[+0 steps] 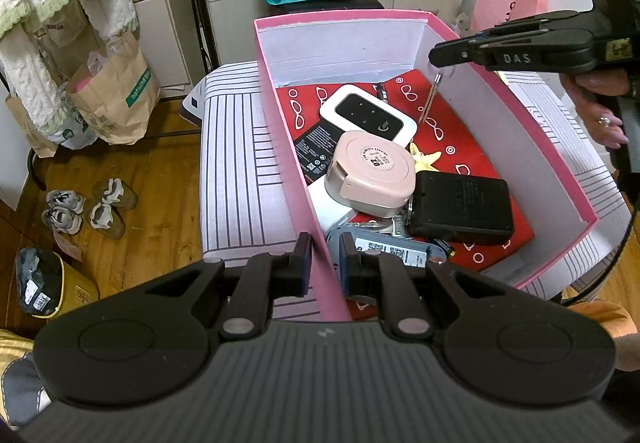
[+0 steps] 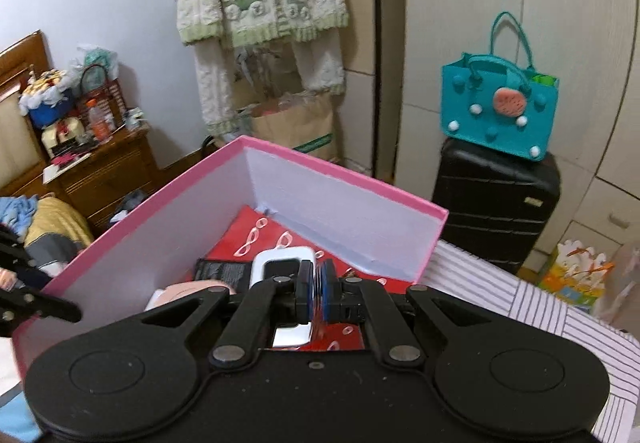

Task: Organize rigid objects
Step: 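Carry the silver keys into the pink box and open the right gripper, then grasp the purple starfish on the table with the right gripper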

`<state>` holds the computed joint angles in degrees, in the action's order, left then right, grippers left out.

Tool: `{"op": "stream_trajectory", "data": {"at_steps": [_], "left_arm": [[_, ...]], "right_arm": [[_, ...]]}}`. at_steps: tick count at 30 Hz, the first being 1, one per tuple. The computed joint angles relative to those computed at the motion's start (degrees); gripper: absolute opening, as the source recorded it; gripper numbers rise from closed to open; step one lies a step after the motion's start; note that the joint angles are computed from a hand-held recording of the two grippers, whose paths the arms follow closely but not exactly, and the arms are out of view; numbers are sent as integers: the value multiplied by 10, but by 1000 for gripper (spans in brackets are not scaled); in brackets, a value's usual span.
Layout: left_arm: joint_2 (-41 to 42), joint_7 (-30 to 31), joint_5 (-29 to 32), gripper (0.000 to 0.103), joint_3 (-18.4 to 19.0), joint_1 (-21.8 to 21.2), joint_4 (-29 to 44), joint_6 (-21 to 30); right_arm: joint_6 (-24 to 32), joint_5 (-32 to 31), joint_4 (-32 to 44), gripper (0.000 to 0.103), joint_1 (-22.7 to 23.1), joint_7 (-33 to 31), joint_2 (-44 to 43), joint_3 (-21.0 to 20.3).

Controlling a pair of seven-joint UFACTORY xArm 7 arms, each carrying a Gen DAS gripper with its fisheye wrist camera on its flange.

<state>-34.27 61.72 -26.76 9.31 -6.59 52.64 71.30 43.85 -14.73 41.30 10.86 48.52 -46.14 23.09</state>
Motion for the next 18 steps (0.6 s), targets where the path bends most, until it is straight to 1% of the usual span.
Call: {"op": "stream_trajectory", "data": {"at_steps": [2, 5, 7, 9, 13, 18], "left_arm": [[1, -1, -1, 12, 0, 1, 0, 0], [1, -2, 0, 12, 0, 1, 0, 1], [-2, -1, 3, 12, -1, 2, -1, 1], [-3, 1, 7, 12, -4, 1, -1, 0], [-5, 0, 24, 12, -13, 0, 2, -1], [-8, -9, 46, 12, -25, -3, 6, -4]], "right_arm": [[-2, -8, -4, 10, -13, 16, -13, 5], [-6, -10, -13, 10, -20, 36, -46, 6], [6, -3, -18, 10, -18, 46, -76, 6], [51, 12, -10, 11, -15, 56, -104, 11], [138, 52, -13, 21, 8, 76, -173, 12], [246, 73, -29, 31, 22, 85, -261, 35]]}}
